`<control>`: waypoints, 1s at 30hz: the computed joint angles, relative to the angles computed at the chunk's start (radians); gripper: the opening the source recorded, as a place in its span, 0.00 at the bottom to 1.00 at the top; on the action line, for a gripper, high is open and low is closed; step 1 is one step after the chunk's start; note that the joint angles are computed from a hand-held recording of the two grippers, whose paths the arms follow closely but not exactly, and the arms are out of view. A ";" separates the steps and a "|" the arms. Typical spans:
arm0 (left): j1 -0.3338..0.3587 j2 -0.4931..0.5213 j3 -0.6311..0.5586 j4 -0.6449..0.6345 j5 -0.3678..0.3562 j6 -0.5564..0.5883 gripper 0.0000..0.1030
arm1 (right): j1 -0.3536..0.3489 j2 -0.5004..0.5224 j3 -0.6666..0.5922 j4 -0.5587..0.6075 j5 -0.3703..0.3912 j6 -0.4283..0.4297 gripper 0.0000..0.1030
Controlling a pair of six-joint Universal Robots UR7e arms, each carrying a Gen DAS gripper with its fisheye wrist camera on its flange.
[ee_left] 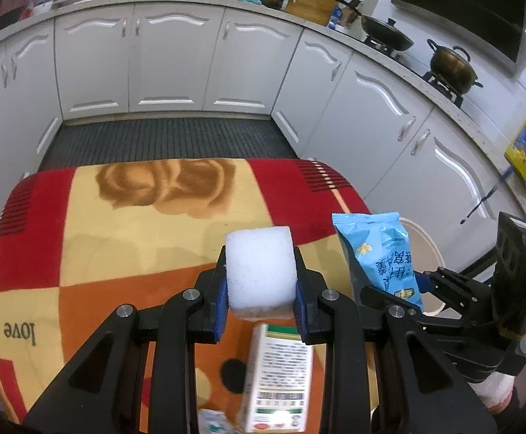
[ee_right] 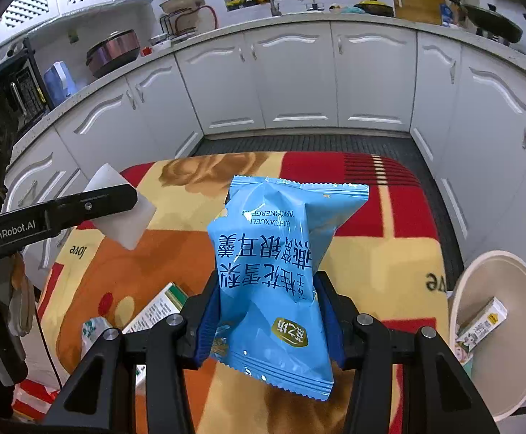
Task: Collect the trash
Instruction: 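Carry the foam block and blue snack bag over the beige bin with both grippers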
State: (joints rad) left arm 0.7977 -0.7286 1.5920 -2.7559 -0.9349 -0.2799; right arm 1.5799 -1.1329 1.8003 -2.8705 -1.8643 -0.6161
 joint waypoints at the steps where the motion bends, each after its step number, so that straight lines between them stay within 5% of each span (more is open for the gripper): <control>1: -0.006 0.004 -0.002 0.000 0.001 -0.001 0.26 | -0.003 -0.009 0.008 -0.002 0.005 0.000 0.46; 30: -0.112 0.198 -0.192 0.125 -0.067 0.073 0.26 | -0.143 -0.212 0.129 -0.055 0.053 0.025 0.47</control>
State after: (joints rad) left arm 0.6859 -0.5304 1.3999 -2.6305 -1.0020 -0.2070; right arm 1.4374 -1.3452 1.9295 -2.9258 -1.8115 -0.5908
